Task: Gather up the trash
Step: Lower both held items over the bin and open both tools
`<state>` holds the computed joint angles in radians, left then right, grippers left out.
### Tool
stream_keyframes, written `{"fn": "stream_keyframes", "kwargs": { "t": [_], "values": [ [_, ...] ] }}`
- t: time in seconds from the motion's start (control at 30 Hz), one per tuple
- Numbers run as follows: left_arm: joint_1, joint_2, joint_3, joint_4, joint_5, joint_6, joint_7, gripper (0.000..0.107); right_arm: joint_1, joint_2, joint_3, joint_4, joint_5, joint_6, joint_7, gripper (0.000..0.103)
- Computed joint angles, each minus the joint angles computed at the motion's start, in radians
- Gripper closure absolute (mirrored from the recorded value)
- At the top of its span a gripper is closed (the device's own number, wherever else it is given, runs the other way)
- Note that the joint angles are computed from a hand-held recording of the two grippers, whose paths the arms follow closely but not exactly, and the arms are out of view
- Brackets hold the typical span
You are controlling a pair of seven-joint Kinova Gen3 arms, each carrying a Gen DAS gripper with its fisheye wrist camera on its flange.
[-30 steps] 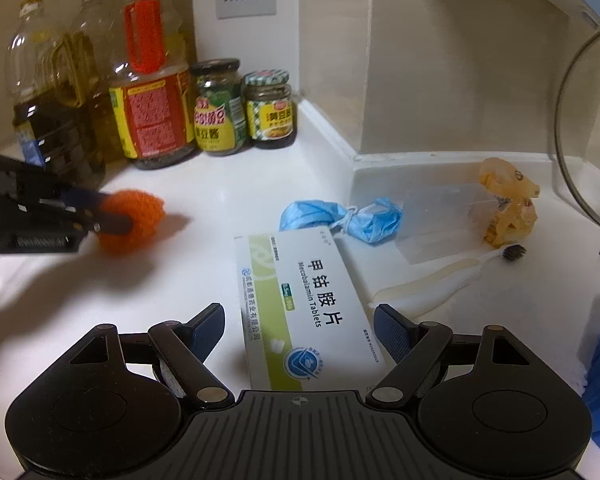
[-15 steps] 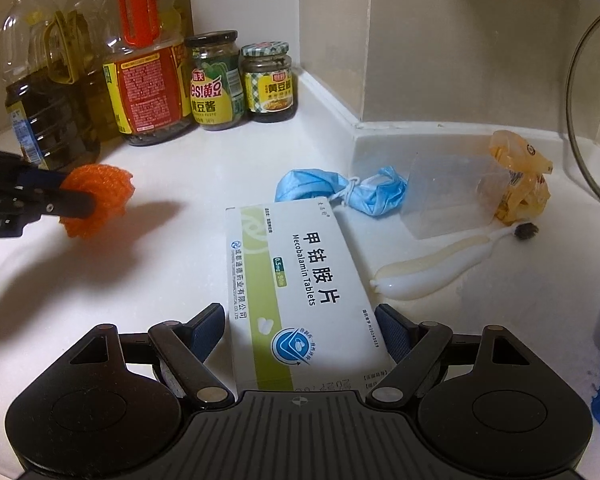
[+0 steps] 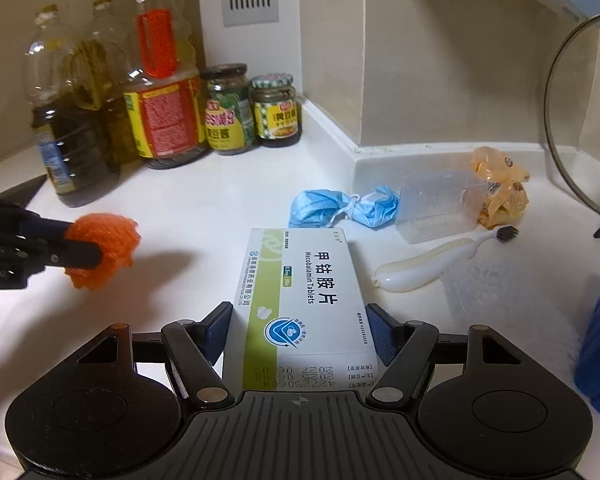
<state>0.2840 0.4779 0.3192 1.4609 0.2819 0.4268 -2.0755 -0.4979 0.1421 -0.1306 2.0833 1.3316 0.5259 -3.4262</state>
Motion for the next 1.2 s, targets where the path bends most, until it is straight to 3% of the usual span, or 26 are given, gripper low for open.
{"fn": "stream_keyframes", "kwargs": {
  "t": [0.3, 0.77, 0.97, 1.2],
  "values": [
    [-0.011, -0.121, 0.029, 0.156, 0.054, -0.05, 0.011, 0.081, -0.089, -0.124, -0.108, 0.087, -0.031, 0.151, -0.117, 0.033],
    [0.065, -0.344, -0.007, 0.397, 0.088, -0.101, 0.098, 0.081, -0.239, -0.283, -0.347, 0.136, -0.238, 0.443, -0.168, 0.033],
    [0.058, -0.408, -0.016, 0.462, 0.195, -0.083, 0.01, 0.081, -0.314, -0.276, -0.445, 0.112, -0.303, 0.593, -0.254, 0.033],
    [0.048, -0.449, -0.064, 0.514, 0.395, -0.02, -0.218, 0.081, -0.437, -0.204, -0.473, 0.06, -0.367, 0.758, -0.366, 0.033]
  ]
}}
